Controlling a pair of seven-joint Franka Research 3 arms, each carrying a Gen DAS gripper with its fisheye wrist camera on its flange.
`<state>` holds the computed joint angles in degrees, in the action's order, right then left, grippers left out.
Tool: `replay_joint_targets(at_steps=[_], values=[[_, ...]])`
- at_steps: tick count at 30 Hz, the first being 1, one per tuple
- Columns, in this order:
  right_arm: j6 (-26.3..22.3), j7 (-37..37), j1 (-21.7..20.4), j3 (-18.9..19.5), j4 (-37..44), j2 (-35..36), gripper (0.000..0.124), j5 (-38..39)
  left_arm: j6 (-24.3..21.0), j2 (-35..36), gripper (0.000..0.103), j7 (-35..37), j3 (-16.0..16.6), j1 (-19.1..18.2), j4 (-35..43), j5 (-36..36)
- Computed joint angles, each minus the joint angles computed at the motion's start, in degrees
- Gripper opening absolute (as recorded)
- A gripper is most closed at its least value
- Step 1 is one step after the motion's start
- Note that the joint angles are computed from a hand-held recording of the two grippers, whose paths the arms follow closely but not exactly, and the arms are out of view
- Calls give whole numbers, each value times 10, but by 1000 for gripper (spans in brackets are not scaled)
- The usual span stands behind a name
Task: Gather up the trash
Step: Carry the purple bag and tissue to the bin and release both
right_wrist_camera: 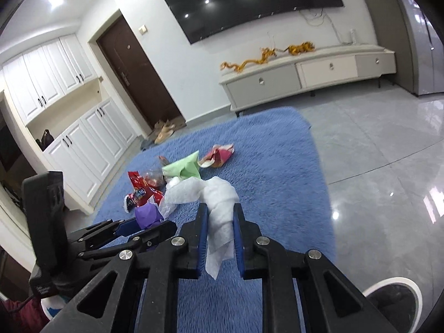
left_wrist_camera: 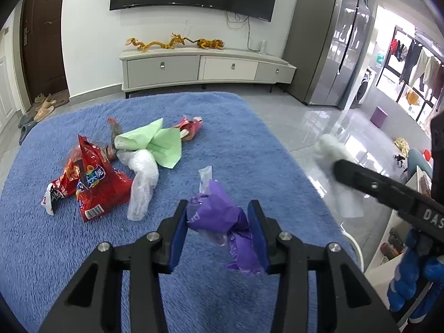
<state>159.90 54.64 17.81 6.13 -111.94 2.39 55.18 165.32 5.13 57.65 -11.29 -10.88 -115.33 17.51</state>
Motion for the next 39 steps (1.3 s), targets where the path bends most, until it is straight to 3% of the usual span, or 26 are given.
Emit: replay_joint_targets(at_steps=[11, 17, 21, 29, 32, 39], values=[[74, -1, 16, -34, -131, -126, 16, 28, -4, -25, 40, 60, -24, -23, 7, -62], [118, 76, 2, -47, -209, -184, 16, -43, -29, 19, 40, 108, -47, -51, 72, -86], [134, 163, -35, -40, -263, -218, 16, -125, -57, 63, 40, 137, -64, -75, 126, -89], [113, 346, -168, 16, -342, -253, 16, -294, -138, 169, 41, 182, -80, -131, 251, -79], [100, 390, -192, 19, -358, -255, 17, -336, -168, 203, 41, 190, -79, -152, 292, -73], [80, 459, -198, -5, -377, -243, 19, -402, -217, 274, 43, 203, -76, -185, 380, -79]])
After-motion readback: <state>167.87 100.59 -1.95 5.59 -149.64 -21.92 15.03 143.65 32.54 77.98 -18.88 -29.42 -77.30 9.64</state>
